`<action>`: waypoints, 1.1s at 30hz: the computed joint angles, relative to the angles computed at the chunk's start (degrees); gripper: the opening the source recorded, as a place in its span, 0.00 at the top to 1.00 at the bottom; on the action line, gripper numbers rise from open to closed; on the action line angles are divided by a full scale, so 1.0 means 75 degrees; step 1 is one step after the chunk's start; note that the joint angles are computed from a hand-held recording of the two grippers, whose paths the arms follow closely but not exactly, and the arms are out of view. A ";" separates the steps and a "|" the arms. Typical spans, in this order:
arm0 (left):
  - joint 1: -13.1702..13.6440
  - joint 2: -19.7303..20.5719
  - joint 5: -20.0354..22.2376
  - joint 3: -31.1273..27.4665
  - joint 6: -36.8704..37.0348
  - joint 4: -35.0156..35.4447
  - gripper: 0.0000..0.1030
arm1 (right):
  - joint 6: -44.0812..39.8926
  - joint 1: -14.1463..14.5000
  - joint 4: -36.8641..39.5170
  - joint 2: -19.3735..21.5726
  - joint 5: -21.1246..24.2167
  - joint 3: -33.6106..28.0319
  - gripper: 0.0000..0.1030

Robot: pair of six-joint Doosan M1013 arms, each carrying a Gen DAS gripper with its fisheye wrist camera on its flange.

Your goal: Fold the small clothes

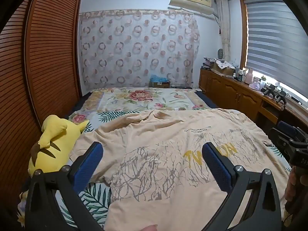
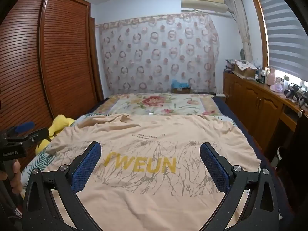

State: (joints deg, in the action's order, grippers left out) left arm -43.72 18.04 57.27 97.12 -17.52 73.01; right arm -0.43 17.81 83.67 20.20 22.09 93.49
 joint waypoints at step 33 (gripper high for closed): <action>-0.0133 -0.0020 0.0362 -0.0090 0.0137 -0.0031 0.00 | -0.0194 0.0000 0.0251 -0.0018 0.0019 0.0040 0.00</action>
